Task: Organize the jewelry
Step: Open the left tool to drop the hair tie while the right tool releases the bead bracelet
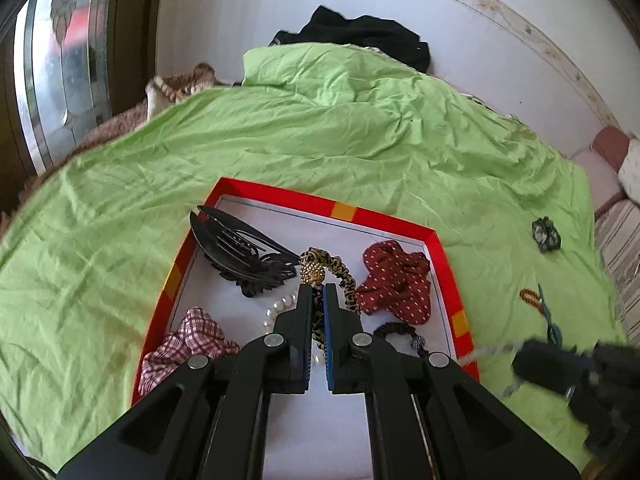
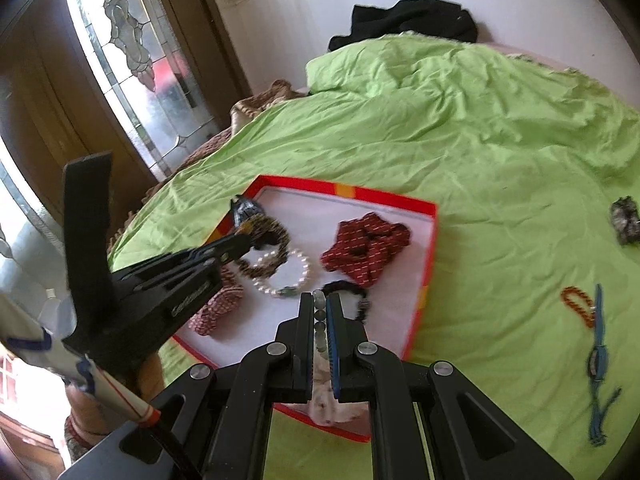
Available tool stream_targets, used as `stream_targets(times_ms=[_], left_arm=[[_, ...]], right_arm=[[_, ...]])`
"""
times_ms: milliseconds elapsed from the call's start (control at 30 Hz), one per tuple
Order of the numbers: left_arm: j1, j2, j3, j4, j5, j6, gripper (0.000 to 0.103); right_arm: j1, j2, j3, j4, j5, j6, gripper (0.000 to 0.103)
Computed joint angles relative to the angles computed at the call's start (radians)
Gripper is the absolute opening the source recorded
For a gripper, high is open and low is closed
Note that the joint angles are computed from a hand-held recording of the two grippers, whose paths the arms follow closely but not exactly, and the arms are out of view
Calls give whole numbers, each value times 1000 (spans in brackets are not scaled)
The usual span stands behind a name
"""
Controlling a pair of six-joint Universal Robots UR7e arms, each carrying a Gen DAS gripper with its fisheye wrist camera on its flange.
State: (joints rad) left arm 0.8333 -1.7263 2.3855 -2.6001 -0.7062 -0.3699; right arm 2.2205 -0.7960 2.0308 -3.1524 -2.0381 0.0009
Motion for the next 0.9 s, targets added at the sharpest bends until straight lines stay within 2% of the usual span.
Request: stream_targets(times_ms=[133, 300, 467, 567, 733, 900], left_arm=[[55, 21, -26, -16, -50, 0, 4], [78, 45, -43, 16, -46, -17, 4], [98, 63, -54, 34, -25, -33, 5], [118, 79, -60, -12, -49, -1, 5], [158, 134, -76, -181, -109, 91, 5], [197, 179, -108, -187, -142, 95, 5]], right_arm=[[-11, 29, -16, 19, 36, 3, 7], [-34, 49, -24, 45, 113, 11, 7], [-36, 68, -25, 68, 158, -4, 7], [-44, 82, -28, 90, 182, -6, 7], [-54, 107, -34, 115, 201, 4, 7], [-61, 130, -48, 142, 199, 1, 7]])
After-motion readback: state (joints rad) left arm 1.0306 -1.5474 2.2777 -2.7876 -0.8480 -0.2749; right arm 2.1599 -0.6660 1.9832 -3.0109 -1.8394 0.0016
